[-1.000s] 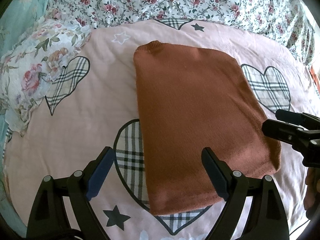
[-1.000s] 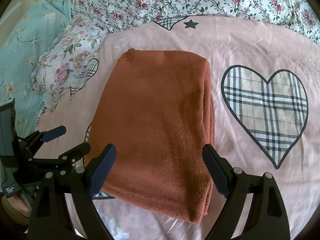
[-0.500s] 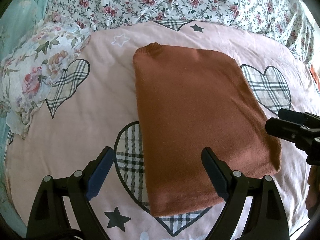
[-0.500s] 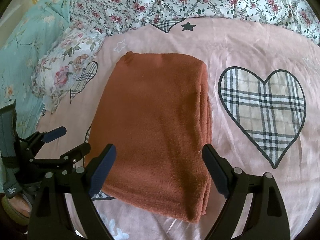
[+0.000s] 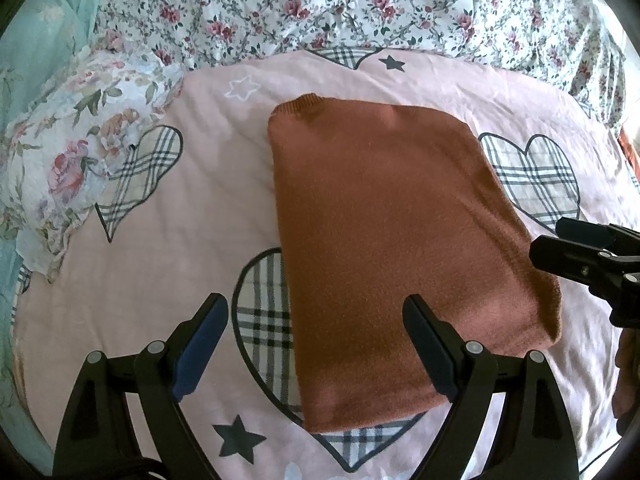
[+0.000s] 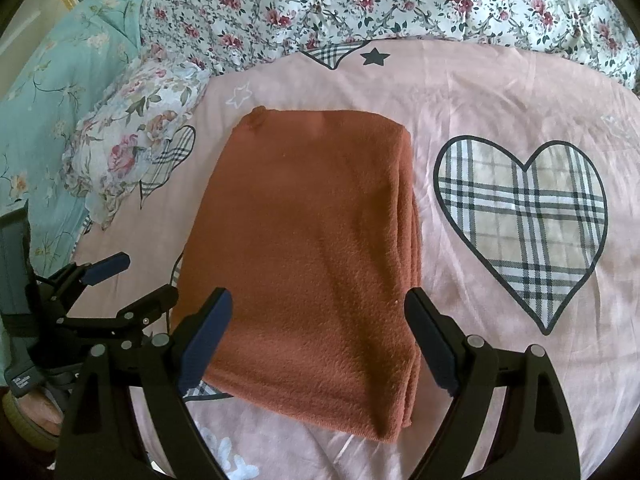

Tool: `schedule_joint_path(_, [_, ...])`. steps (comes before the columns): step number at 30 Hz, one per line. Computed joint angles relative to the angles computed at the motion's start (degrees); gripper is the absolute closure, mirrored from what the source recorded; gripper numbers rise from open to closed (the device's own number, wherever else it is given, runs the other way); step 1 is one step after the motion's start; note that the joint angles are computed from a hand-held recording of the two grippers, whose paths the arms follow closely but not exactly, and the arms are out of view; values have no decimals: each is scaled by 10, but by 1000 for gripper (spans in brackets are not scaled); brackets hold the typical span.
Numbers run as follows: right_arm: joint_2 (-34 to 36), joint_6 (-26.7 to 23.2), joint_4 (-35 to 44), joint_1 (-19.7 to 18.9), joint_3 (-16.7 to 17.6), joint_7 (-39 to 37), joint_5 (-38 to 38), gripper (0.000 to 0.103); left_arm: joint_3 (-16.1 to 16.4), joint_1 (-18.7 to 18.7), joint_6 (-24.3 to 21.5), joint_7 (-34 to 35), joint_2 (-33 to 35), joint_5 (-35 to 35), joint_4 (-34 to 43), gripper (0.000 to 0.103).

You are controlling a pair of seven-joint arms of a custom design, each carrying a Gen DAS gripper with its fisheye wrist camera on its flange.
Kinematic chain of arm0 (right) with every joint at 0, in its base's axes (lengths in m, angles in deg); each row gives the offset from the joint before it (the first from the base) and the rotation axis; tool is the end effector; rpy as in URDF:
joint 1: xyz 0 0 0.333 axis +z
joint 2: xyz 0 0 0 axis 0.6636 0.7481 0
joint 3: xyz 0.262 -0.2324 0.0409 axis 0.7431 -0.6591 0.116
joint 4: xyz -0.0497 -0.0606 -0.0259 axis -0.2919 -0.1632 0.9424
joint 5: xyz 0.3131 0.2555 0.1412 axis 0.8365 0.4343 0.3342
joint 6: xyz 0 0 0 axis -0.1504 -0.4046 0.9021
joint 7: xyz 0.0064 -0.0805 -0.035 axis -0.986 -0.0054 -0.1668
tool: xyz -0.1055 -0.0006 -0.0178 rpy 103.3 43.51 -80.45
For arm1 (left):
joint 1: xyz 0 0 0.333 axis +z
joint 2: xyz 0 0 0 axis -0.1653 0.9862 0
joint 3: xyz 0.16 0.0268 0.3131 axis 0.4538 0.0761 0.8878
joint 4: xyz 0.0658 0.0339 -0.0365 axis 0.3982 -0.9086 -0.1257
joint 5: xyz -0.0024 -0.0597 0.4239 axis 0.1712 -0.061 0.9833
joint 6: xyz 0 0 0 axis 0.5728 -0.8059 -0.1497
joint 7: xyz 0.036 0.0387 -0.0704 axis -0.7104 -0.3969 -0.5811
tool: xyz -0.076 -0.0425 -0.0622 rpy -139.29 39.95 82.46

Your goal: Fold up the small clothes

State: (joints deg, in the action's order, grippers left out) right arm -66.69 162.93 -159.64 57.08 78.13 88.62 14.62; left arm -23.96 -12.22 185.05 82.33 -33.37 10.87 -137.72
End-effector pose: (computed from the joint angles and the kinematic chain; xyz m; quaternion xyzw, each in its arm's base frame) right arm 0.6794 0.2716 0.5410 -0.8023 0.4990 0.0149 0.3274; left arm 0.5787 -0.1099 0.5437 -0.7425 0.6157 -0.1259 0.2320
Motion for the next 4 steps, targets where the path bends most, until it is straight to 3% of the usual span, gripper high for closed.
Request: schedule_joint_path(4, [5,-8,7,1,-2,14,-8,15,6,2,3,9,0,-16,-5,14])
